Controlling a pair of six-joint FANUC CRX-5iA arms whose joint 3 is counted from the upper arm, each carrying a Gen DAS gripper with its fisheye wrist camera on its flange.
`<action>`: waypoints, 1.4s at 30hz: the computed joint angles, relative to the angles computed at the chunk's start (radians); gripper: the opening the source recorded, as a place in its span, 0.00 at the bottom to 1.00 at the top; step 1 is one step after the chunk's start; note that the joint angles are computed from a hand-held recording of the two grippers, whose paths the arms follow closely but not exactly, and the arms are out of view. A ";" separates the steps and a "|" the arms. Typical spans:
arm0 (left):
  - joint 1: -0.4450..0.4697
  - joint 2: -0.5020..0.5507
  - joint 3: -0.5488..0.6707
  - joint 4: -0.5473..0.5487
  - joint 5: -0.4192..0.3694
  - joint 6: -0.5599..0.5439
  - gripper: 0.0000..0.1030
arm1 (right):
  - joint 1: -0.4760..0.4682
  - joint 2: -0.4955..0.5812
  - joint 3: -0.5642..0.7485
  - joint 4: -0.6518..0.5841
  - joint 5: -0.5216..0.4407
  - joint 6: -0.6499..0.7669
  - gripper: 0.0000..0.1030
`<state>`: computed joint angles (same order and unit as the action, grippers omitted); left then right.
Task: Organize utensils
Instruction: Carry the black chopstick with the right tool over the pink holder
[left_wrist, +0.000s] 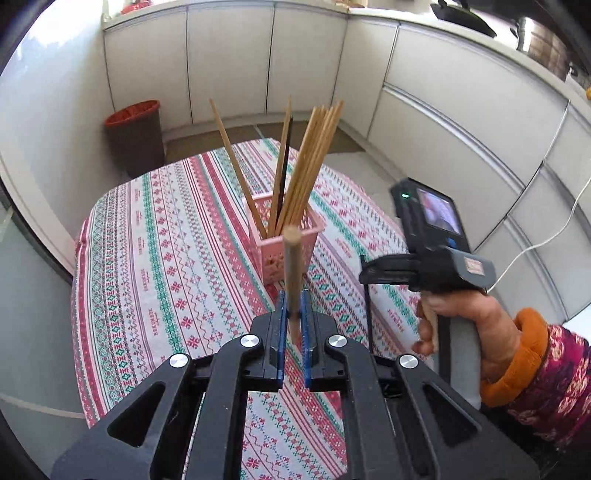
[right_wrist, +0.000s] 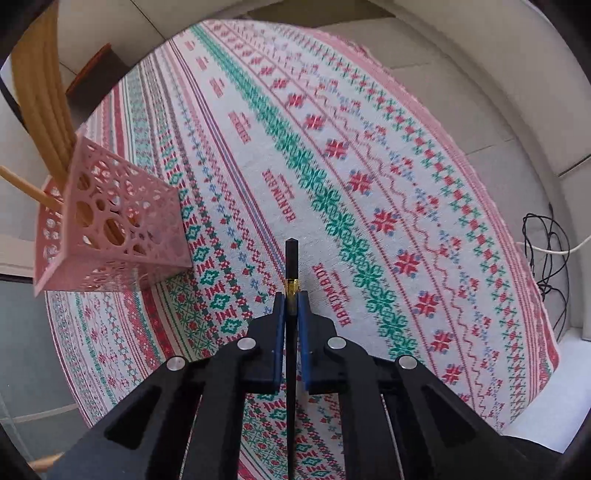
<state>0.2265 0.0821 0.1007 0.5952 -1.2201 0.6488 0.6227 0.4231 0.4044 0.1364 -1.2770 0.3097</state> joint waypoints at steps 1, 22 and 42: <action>0.002 -0.005 -0.003 0.015 0.005 -0.003 0.06 | 0.014 -0.032 -0.032 0.042 0.018 -0.013 0.07; -0.016 -0.031 0.028 0.285 0.223 0.047 0.06 | 0.139 -0.384 -0.270 0.747 0.363 -0.232 0.07; -0.044 0.082 0.084 0.249 0.319 0.211 0.18 | 0.098 -0.261 -0.178 0.724 0.409 -0.193 0.07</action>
<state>0.1829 0.1642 0.1849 0.8437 -0.9008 0.8594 0.7208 0.1617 0.2267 0.8602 -0.8675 0.1164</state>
